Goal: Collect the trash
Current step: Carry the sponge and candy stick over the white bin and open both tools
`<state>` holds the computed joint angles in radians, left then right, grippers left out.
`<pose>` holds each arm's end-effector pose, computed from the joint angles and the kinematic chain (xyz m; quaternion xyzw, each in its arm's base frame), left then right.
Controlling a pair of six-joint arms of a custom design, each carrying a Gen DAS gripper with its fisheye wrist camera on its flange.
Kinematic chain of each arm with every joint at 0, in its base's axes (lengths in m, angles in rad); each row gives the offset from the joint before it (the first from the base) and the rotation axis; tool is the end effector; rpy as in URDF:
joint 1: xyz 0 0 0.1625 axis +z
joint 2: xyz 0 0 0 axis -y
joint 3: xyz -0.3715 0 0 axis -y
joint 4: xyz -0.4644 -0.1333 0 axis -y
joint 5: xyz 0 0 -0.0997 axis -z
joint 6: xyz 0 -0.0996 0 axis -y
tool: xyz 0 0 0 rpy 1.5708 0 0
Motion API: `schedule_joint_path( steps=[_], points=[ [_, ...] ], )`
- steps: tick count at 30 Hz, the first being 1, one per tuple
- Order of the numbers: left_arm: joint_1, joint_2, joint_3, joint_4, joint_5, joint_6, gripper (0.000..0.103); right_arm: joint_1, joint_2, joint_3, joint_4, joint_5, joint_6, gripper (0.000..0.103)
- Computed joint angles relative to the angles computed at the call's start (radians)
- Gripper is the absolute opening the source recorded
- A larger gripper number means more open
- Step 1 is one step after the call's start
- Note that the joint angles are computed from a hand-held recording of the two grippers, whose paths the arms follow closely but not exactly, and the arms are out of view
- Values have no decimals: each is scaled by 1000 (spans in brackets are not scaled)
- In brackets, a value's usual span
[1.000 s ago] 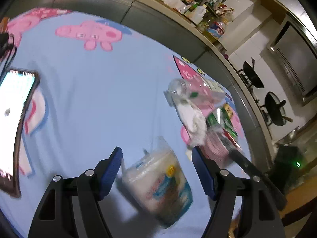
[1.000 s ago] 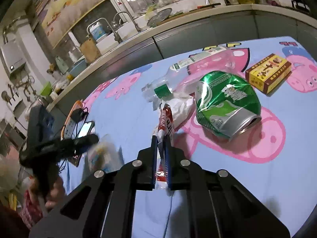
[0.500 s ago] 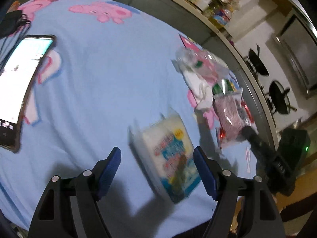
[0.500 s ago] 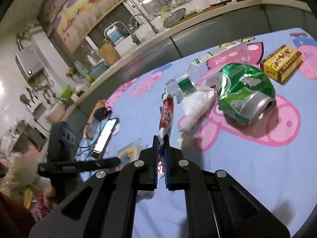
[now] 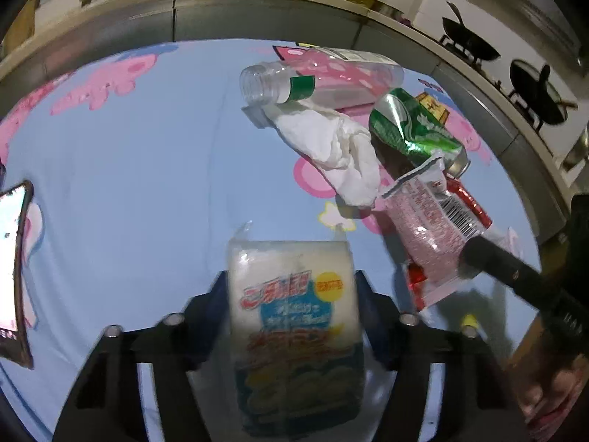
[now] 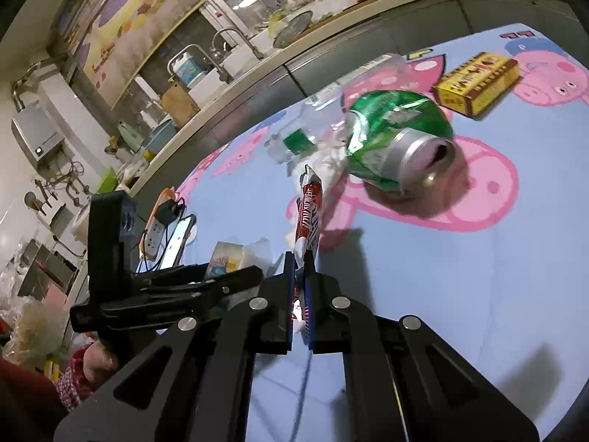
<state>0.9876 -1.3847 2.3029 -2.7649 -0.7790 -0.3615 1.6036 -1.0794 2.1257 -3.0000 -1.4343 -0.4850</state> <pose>-0.0861 -0.5012 0.1184 0.0484 0.9141 -0.2868 0.2824 0.1644 -0.5321 0.0338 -0.2633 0.9435 -0.2000 0.0227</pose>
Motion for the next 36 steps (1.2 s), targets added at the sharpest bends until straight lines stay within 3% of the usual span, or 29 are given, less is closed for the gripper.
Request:
schedule_joint_path(
  steps=[10, 17, 24, 32, 36],
  points=[
    [6, -108, 49, -65, -108, 22, 58, -57, -58, 32, 16, 82, 17, 3],
    [-41, -31, -50, -90, -222, 125, 59, -84, -150, 67, -35, 147, 22, 3],
    [-60, 262, -340, -22, -374, 228, 59, -209, -269, 109, -140, 173, 83, 3],
    [-103, 732, -880, 178, -550, 331, 60, -403, -406, 86, -245, 179, 182, 3],
    [-120, 960, -1172, 272, -571, 358, 61, -468, -398, 7, -232, 171, 217, 3]
  ],
)
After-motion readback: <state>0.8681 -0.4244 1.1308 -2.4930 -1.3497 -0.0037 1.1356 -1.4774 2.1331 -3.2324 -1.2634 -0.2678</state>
